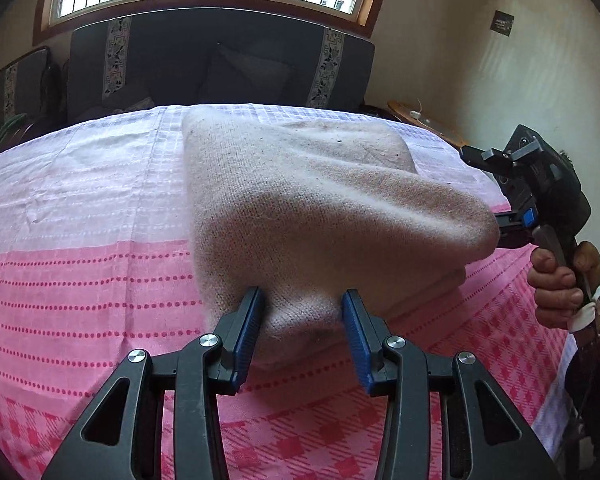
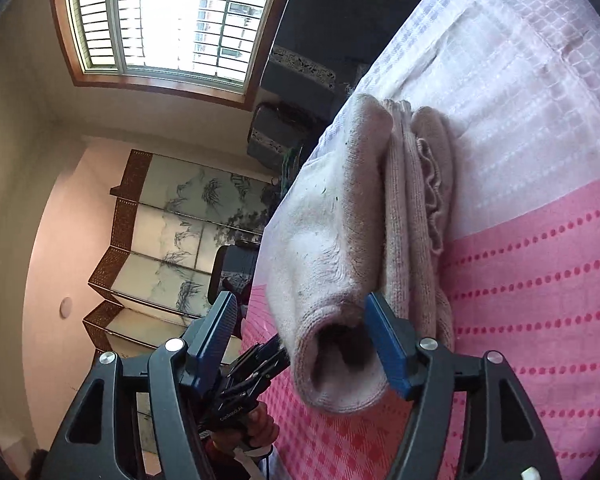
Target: Fold small clothes
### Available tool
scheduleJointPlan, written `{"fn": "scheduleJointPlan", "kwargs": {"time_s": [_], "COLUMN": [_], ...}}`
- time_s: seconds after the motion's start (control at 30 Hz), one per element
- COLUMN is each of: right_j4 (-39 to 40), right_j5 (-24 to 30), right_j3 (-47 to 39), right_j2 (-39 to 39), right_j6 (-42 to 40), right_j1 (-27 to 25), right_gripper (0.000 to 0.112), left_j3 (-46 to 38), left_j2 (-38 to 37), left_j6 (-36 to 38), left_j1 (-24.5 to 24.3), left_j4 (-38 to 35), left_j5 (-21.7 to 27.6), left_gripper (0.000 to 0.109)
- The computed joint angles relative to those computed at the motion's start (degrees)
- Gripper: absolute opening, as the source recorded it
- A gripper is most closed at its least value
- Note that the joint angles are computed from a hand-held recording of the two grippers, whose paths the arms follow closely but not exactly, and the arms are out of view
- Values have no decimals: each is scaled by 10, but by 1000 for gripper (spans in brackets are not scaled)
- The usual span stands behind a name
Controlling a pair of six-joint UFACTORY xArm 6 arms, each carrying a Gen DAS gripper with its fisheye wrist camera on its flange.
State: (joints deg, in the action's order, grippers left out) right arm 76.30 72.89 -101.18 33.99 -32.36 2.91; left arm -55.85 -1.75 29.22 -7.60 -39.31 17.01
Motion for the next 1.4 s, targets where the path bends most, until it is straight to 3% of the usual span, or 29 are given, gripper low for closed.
{"fn": "scheduleJointPlan", "kwargs": {"time_s": [0.17, 0.23, 0.27, 0.37, 0.43, 0.5, 0.57, 0.67, 0.83, 0.93, 0.97, 1.03, 1.07, 1.1, 1.13, 1.3, 1.4], "right_j4": [-55, -135, -160, -147, -164, -228, -202, -132, -65, -46, -54, -94, -119, -146, -158, -163, -162], "right_j5": [-43, -72, -88, -157, -153, -154, -137, -161, -132, -141, -139, -157, -173, -180, -183, -208, -219], "right_j3": [-106, -138, -140, -115, -158, -186, -181, -117, -13, 80, 96, 114, 117, 113, 116, 165, 164], "right_j2": [59, 67, 65, 41, 72, 96, 101, 67, -9, -87, -102, -115, -115, -109, -105, -118, -121], "right_j6": [54, 67, 70, 21, 40, 61, 58, 15, -25, -86, -88, -70, -59, -42, -28, -54, -65], "right_j1": [24, 45, 53, 59, 52, 56, 45, 36, 15, 20, 24, 37, 44, 49, 53, 58, 60], "right_gripper": [63, 24, 13, 12, 11, 10, 9, 10, 19, 41, 60, 64, 49, 6, 10, 3, 4], "left_j3": [15, 17, 17, 15, 15, 16, 19, 18, 15, 17, 18, 18, 18, 16, 15, 8, 7], "left_j2": [-3, -2, -2, -1, 0, -1, -3, -3, -2, -1, -1, 0, 0, 0, 0, 0, 0], "left_j6": [24, 26, 35, 65, 74, 74, 81, 92, 71, 63, 58, 45, 43, 46, 51, 107, 109], "left_j1": [-8, -8, -8, -6, -6, -7, -6, -5, -3, -6, -7, -9, -9, -8, -6, 6, 9], "left_j4": [-3, -5, -15, -51, -60, -55, -54, -67, -41, -33, -25, -9, -8, -12, -22, -96, -95], "left_j5": [-27, -31, -31, -25, -26, -26, -27, -25, -20, -26, -28, -31, -29, -26, -21, 3, 4], "left_gripper": [42, 42, 42, 43, 43, 43, 43, 43, 43, 44, 44, 44, 44, 44, 44, 44, 44]}}
